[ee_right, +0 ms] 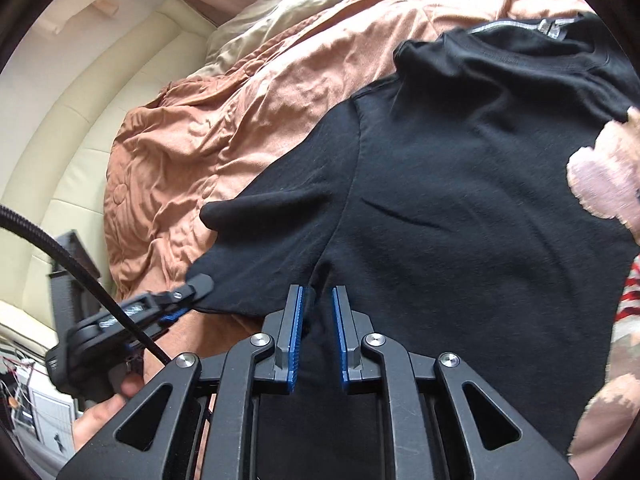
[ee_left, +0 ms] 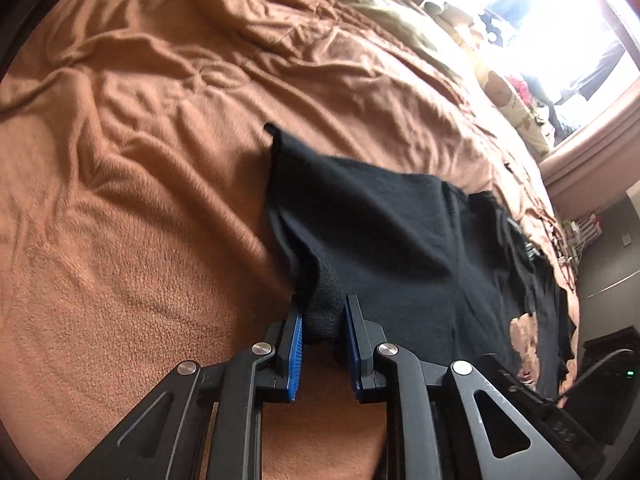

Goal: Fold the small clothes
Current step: 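Grasp the shirt side edge with both tools and fold it toward the bear print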

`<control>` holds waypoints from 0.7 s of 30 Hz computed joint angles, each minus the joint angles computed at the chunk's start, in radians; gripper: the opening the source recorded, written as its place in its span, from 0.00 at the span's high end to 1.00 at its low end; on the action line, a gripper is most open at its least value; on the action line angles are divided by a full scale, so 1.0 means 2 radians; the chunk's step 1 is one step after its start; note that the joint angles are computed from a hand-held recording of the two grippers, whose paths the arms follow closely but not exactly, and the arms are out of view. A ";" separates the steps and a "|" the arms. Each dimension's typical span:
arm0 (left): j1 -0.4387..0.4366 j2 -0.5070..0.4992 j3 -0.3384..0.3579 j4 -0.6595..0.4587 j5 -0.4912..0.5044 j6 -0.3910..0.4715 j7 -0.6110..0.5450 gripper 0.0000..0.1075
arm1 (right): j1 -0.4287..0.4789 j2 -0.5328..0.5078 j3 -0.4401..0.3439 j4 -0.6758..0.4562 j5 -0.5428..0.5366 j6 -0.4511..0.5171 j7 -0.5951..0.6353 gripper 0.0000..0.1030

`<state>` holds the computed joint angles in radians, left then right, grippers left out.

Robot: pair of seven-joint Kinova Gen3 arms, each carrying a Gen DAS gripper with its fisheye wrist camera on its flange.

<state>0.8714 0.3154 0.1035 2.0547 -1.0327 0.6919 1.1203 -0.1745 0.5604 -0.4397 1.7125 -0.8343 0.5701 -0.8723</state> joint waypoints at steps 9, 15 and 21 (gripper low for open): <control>-0.005 -0.025 0.023 -0.038 0.001 0.060 -0.060 0.82 | -0.011 0.053 -0.005 -0.031 -0.010 0.025 -0.038 0.93; -0.011 -0.029 0.030 -0.057 -0.010 0.062 -0.075 0.83 | -0.011 0.076 -0.013 -0.053 -0.011 0.043 -0.043 0.92; -0.007 -0.023 0.034 -0.084 -0.009 0.069 -0.096 0.83 | 0.007 0.061 -0.005 -0.047 -0.012 0.067 -0.031 0.87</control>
